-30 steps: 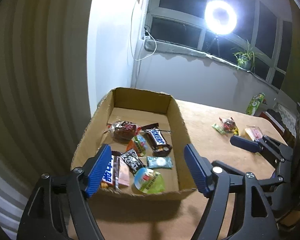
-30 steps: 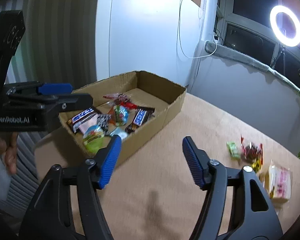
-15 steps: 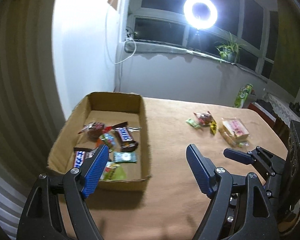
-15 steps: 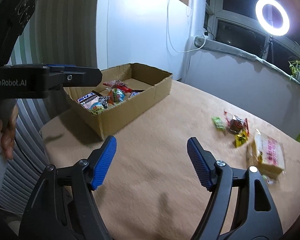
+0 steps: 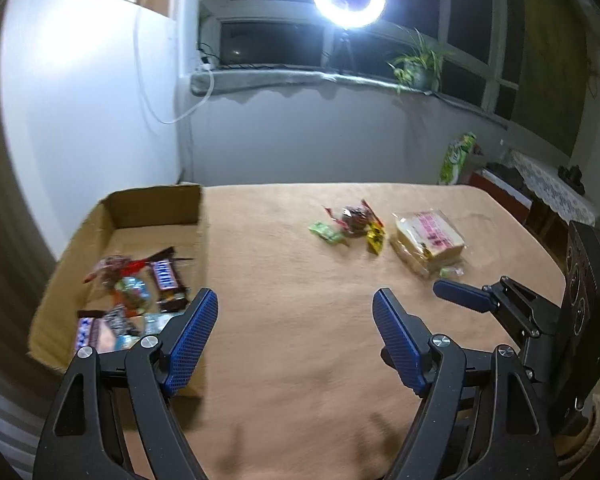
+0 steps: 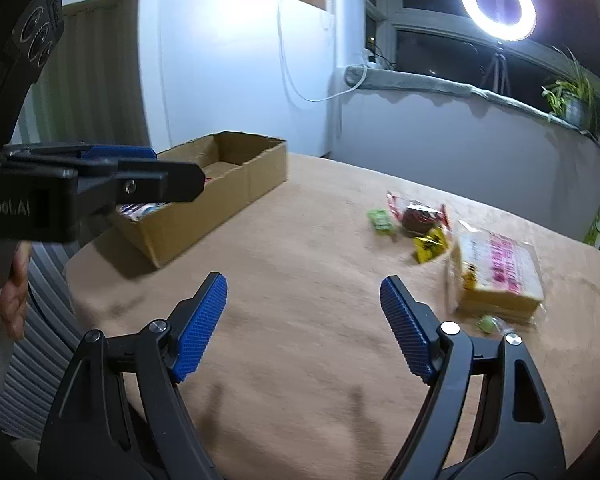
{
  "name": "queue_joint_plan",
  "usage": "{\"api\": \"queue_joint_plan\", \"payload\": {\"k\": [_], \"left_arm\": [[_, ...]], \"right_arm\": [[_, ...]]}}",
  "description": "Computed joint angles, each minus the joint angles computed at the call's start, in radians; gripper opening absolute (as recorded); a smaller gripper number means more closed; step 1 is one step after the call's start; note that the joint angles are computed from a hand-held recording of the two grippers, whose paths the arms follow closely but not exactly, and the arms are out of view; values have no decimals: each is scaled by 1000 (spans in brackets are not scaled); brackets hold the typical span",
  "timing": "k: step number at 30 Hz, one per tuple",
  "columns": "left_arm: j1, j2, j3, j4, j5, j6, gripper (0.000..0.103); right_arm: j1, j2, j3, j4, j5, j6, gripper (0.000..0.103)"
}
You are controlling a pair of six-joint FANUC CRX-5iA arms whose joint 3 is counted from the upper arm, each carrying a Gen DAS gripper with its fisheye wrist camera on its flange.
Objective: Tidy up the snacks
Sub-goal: 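Withdraw both tools from the box back toward the snack pile, then grasp the yellow candy with the left tool while the right tool grasps the small green candy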
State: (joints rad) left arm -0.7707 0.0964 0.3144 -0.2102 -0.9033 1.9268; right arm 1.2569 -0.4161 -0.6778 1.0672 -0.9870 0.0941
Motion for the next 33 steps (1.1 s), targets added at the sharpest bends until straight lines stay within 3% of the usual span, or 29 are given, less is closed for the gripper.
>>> {"api": "queue_joint_plan", "payload": {"k": [17, 28, 33], "left_arm": [[0, 178, 128, 194, -8, -173, 80], [41, 332, 219, 407, 3, -296, 80], [44, 415, 328, 414, -50, -308, 80]], "right_arm": [[-60, -123, -74, -42, -106, -44, 82], [-164, -193, -69, -190, -117, 72, 82], [-197, -188, -62, -216, -103, 106, 82]]}}
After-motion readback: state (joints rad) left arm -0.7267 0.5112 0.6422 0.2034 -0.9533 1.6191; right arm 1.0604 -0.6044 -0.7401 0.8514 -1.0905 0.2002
